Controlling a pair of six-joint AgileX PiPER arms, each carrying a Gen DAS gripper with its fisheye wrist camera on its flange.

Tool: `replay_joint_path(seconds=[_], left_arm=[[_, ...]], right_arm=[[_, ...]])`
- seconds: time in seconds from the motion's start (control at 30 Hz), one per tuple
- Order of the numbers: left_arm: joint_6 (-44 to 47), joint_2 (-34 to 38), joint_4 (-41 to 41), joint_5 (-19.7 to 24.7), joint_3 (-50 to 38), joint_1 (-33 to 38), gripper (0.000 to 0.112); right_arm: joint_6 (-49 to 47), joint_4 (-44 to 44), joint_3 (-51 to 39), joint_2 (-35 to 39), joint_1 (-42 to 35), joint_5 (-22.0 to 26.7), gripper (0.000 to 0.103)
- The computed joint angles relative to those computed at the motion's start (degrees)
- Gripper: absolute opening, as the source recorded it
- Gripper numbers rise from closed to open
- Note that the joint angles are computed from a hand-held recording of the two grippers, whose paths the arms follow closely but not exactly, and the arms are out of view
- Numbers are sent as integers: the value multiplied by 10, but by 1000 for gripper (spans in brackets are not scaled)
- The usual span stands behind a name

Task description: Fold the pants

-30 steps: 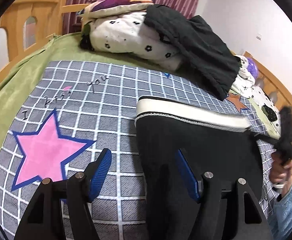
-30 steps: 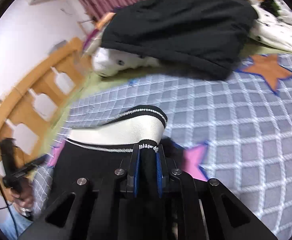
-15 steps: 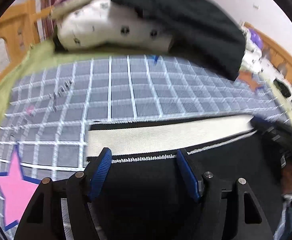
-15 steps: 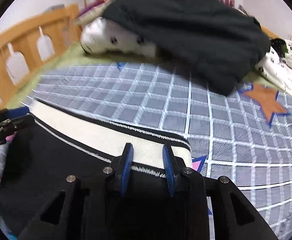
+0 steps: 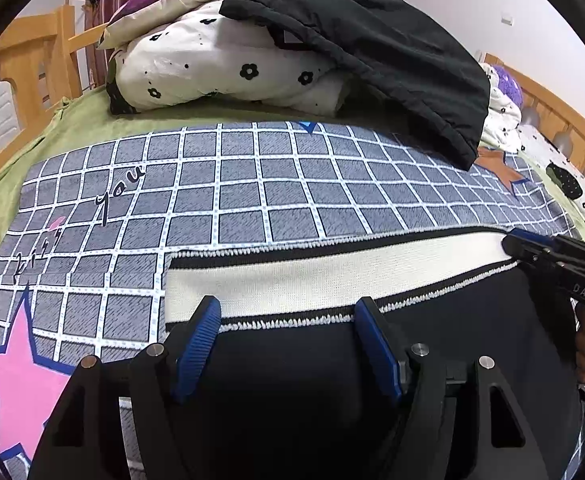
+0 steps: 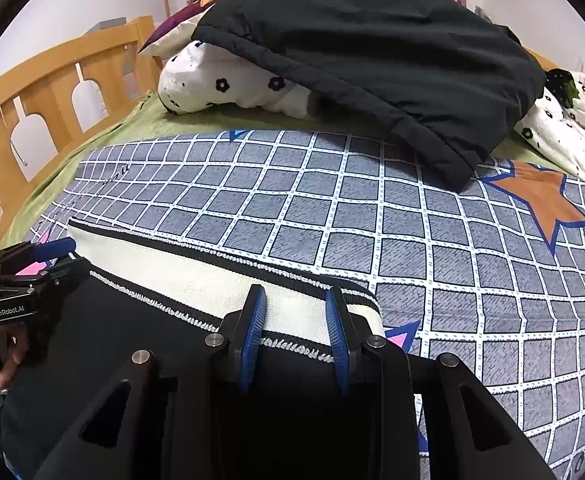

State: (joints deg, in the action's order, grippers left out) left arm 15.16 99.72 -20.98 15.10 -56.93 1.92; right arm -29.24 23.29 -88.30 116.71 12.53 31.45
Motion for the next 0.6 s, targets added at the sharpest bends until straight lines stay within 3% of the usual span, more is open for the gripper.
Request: replay_joint_path(seconds=[0.17, 0.27, 0.37, 0.43, 0.5, 0.57, 0.6], left_arm=[[84, -46, -92, 73, 28, 34, 67], [85, -92, -89, 105, 68, 48, 66], [30, -170, -30, 100, 141, 36, 66], [37, -219, -43, 118, 187, 37, 66], [-11, -291, -12, 104, 255, 18, 66], [-6, -360, -34, 107, 309, 22, 67], [30, -396, -71, 135, 331, 40, 67]], right_arm=[[26, -19, 18, -39, -8, 40, 30], [12, -6, 70, -85, -21, 56, 33], [-11, 0, 158, -148, -31, 41, 35], [-39, 19, 237, -203, -38, 8, 35], [-68, 43, 301, -251, -47, -9, 37], [-86, 55, 352, -289, -57, -7, 37], [-93, 57, 372, -303, -61, -7, 37]])
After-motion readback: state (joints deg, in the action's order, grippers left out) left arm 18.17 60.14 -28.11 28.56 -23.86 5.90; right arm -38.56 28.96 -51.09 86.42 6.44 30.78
